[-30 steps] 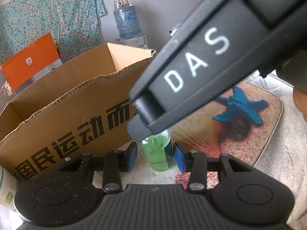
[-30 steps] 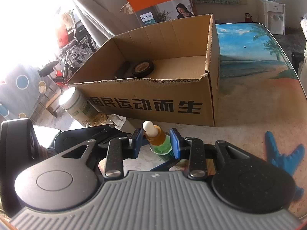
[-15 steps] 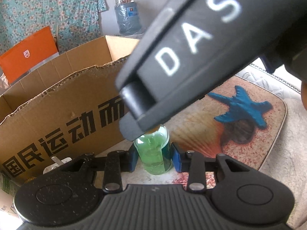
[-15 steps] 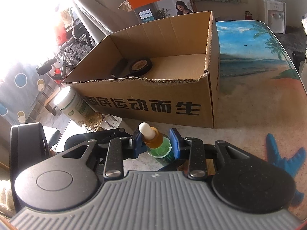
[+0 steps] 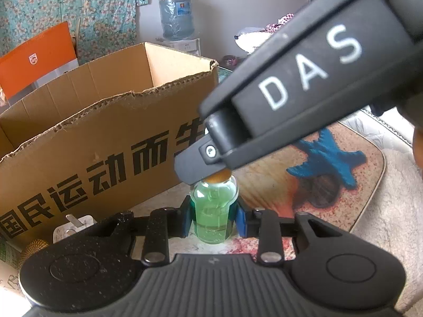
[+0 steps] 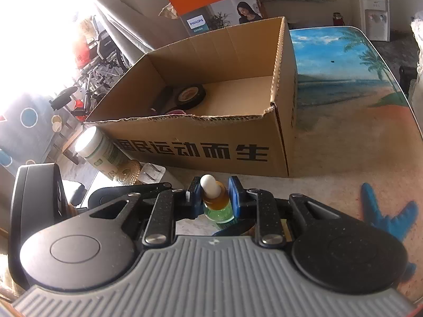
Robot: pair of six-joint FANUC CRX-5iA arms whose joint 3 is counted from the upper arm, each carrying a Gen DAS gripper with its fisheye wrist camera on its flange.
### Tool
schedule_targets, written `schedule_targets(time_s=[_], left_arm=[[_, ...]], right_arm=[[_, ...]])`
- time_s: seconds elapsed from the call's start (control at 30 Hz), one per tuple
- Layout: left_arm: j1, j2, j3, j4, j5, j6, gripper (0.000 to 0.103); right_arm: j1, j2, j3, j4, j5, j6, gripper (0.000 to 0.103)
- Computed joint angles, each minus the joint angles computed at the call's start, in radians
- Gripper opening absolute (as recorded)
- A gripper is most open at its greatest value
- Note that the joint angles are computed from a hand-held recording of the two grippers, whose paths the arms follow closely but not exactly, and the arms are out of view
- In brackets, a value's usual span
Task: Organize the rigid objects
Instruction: 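Carry the green dropper bottle into the box and open the right tool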
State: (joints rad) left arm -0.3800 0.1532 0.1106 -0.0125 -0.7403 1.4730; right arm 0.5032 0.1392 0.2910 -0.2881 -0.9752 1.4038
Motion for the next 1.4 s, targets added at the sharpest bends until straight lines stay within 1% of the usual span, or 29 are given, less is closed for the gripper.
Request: schedule_targets(time_s=[0.2,0.4,0.73,0.97,1.1,1.23,1.33,1.4], left_arm=[[0.004,-0.006,0.001,0.009,-0.005,-0.003,0.033],[0.009,-0.013,-0.011,0.011,0.013,0.002,0.033],[0.019,-0.079,-0.047,0.001,0.047,0.026,0.033],[0.024,-0.123,-0.034,-0.033,0.065,0.069,0.033],[0.043,-0.133,-0.005,-0.037,0.060,0.082,0.033],[0.077,-0.110,0.062,-0.021,0.033,0.085,0.033],[0.112,-0.067,0.131,0.015,0.001,0.079,0.033],[0.135,-0.026,0.189,0.036,-0.033,0.081,0.033]], right_arm=[[0.002,-0.007,-0.005,0.003,0.001,-0.008,0.021],[0.010,-0.015,-0.007,0.013,0.004,-0.009,0.021],[0.040,-0.053,-0.011,0.050,0.021,0.003,0.021],[0.070,-0.078,0.011,0.083,0.034,0.025,0.021],[0.078,-0.063,0.073,0.084,0.021,0.060,0.021],[0.071,-0.010,0.192,0.061,-0.021,0.118,0.021],[0.049,0.071,0.338,0.016,-0.087,0.161,0.021],[0.030,0.153,0.473,-0.013,-0.153,0.171,0.021]])
